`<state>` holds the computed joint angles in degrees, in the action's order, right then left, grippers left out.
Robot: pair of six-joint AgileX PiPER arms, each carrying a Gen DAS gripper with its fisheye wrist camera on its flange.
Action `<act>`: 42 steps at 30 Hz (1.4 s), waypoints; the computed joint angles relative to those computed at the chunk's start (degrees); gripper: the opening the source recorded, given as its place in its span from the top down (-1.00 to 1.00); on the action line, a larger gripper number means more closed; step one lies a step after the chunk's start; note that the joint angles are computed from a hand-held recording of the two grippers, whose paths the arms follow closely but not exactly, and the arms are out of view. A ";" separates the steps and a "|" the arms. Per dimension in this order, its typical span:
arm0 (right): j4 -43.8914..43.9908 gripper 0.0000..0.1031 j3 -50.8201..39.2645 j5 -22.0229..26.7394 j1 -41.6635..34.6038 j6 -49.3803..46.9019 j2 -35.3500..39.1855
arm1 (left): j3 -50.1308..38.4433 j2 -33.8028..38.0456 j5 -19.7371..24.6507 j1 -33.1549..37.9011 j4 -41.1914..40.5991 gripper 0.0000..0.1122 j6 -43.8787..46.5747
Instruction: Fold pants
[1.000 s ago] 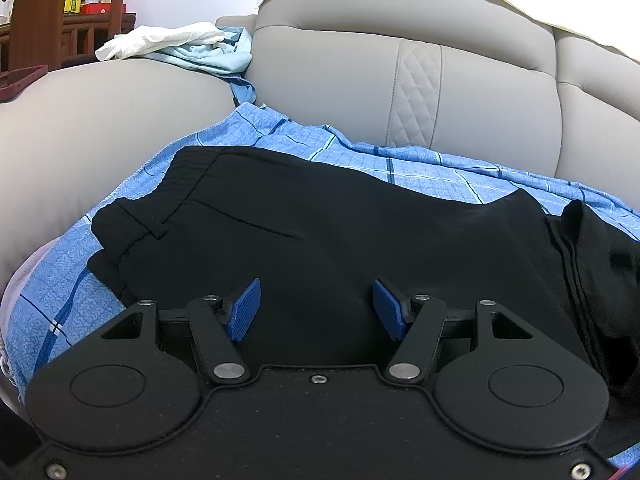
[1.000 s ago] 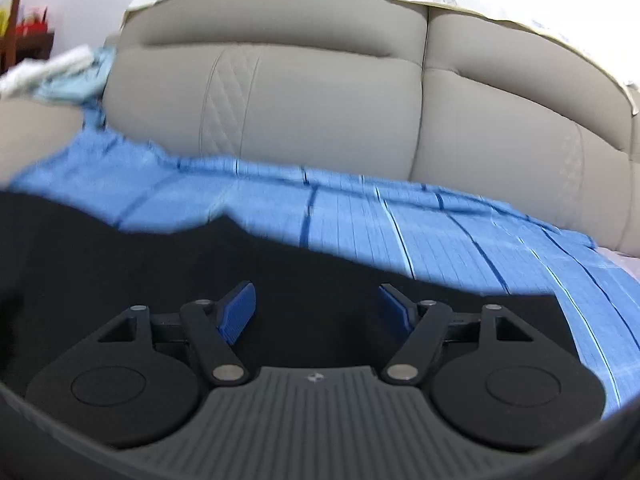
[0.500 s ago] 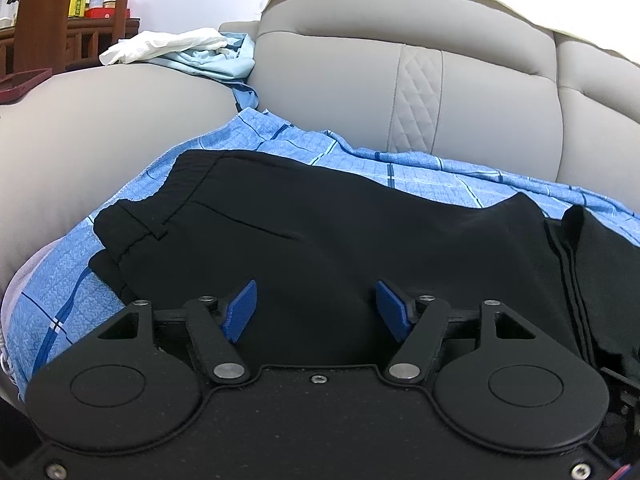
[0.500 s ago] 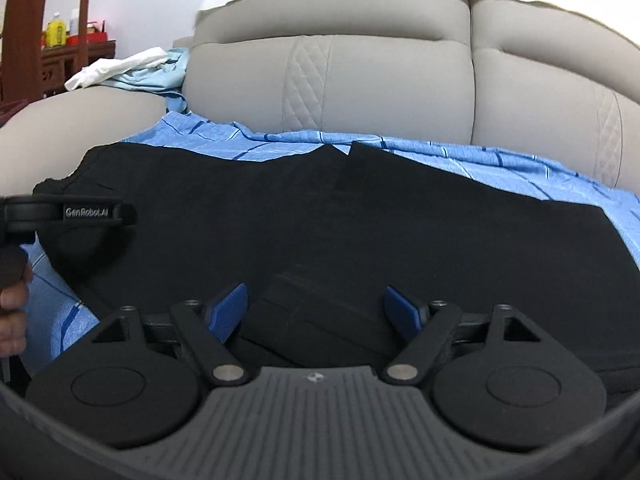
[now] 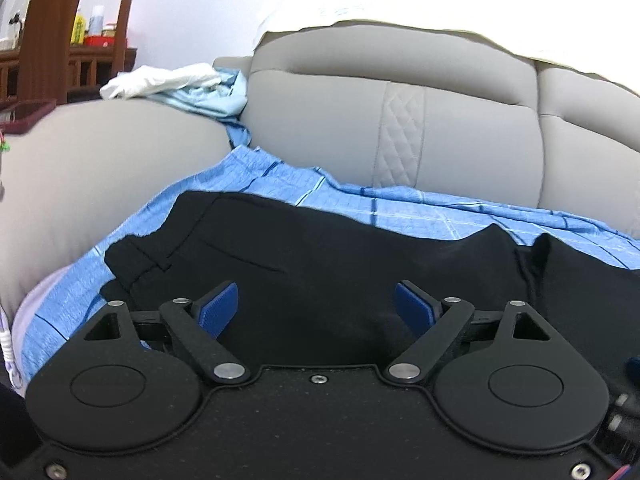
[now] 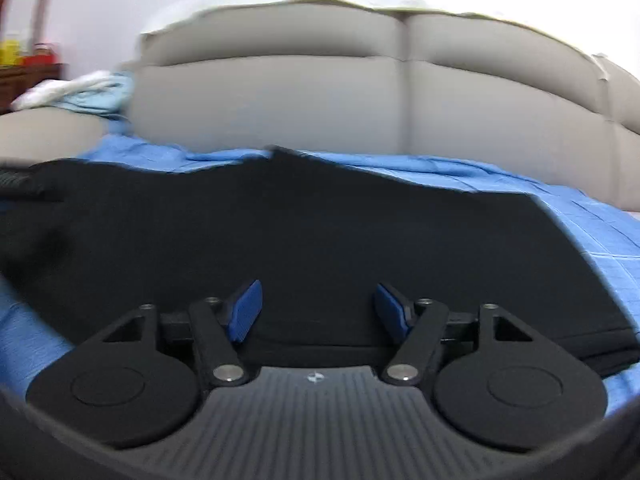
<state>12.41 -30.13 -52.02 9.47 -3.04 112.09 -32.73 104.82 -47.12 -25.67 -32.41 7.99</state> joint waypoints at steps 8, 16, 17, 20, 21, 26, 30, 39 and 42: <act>-0.32 -0.46 8.27 -8.46 -5.25 8.25 -4.07 | -0.65 -2.40 2.23 -10.09 -10.23 -0.52 9.83; -4.52 -0.57 12.10 -12.92 -21.63 14.10 -3.29 | -5.84 -2.88 11.54 -19.56 -20.19 0.71 16.49; -5.05 -0.60 12.19 -13.68 -22.44 14.96 -2.92 | -5.86 -3.20 12.58 -20.46 -19.08 0.68 14.40; -6.81 -0.62 12.12 -15.34 -23.50 14.89 -1.56 | -6.14 -2.20 10.03 -24.40 -19.90 0.68 14.61; -6.68 -0.62 11.76 -15.54 -22.94 13.98 -0.88 | -6.95 -1.27 9.00 -25.95 -21.90 0.68 17.12; -7.54 -0.72 12.23 -15.98 -21.01 11.22 -0.13 | -11.05 3.32 8.92 -28.45 -28.41 0.67 23.60; -5.64 -0.74 11.62 -15.73 -19.18 8.06 0.73 | -12.77 6.35 8.50 -28.91 -30.44 0.59 25.26; -2.53 -0.81 11.32 -12.60 -15.93 2.70 0.76 | -12.80 7.23 8.89 -28.65 -29.39 0.50 23.31; -1.78 -0.84 11.05 -12.96 -15.40 2.39 1.39 | -12.19 7.07 8.52 -28.14 -28.35 0.38 22.20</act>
